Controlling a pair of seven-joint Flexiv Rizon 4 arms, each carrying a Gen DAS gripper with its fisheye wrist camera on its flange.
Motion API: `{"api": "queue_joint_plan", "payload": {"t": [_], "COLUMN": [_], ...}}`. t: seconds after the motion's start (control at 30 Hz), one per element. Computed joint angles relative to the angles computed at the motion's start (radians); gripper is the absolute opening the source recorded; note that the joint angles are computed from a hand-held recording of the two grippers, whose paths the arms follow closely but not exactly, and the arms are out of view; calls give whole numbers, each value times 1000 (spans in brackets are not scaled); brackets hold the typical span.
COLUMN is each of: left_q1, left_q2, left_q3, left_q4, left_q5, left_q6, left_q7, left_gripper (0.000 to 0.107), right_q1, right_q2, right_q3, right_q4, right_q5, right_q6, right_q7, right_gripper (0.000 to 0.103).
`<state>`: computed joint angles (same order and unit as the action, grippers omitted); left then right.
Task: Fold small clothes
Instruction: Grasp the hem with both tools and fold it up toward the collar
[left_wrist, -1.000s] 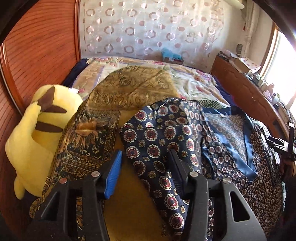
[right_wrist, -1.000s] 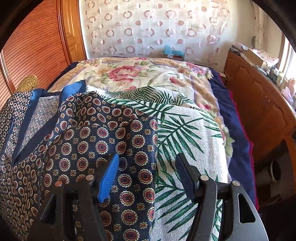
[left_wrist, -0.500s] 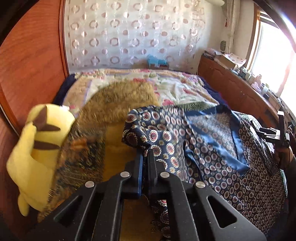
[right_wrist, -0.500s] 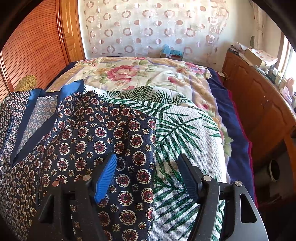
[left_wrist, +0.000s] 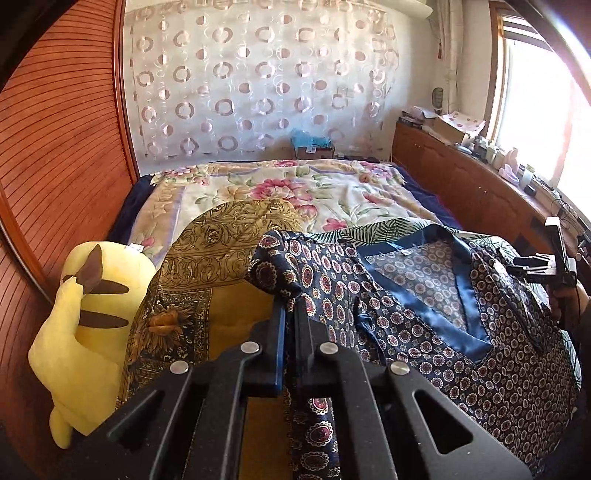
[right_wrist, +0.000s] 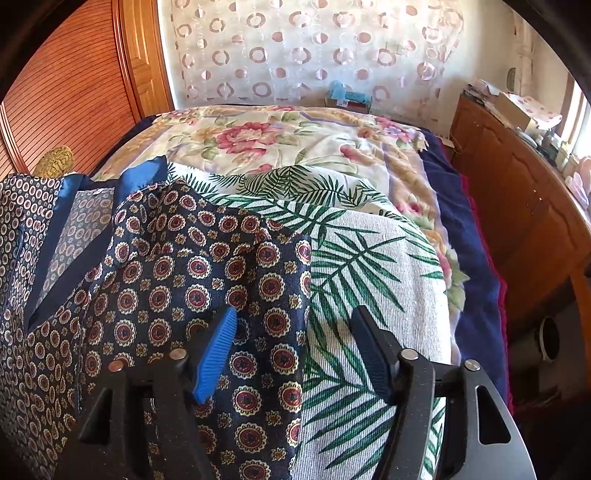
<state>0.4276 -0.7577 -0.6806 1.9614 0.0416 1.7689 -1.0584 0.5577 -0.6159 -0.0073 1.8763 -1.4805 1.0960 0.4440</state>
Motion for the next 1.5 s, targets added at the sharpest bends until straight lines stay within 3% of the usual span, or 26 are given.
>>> {"api": "queue_joint_plan", "payload": {"t": [0.07,0.2,0.33,0.37,0.53,0.67,0.87,1.0,1.17,1.33,1.5], "left_q1": [-3,-9,-4,8,31,100,236,306,382,417,466], "left_q2": [3,8,8,8,42,73,109,134,161,155,117], "left_q3": [2,8,1,-14,-39,-96,-178,-194,-171,-57,33], "left_q4": [4,9,14,23,76,146,246,307,397,508,569], "left_q5": [0,4,13,20,59,135,278,354,452,563,660], "left_q6": [3,9,12,18,67,142,214,251,324,444,460], "left_q7": [-4,-8,-9,-8,-36,-83,-182,-227,-290,-339,-369], "left_gripper": [5,5,5,4,4,4,4,4,4,4,4], "right_q1": [4,9,3,6,53,95,128,172,250,341,446], "right_q2": [1,-4,-9,-11,2,63,157,201,227,213,173], "right_q3": [1,-4,-4,-1,-3,5,94,156,226,289,333], "right_q4": [-2,-8,-15,-18,-17,19,104,168,251,309,336], "right_q5": [20,13,-12,-5,37,-53,-176,-203,-181,-89,13], "right_q6": [-18,-16,16,13,-79,-186,-338,-454,-589,-677,-714], "right_q7": [-2,8,2,-15,-62,47,210,303,420,524,663], "right_gripper": [51,41,6,4,2,2,2,2,2,2,2]}}
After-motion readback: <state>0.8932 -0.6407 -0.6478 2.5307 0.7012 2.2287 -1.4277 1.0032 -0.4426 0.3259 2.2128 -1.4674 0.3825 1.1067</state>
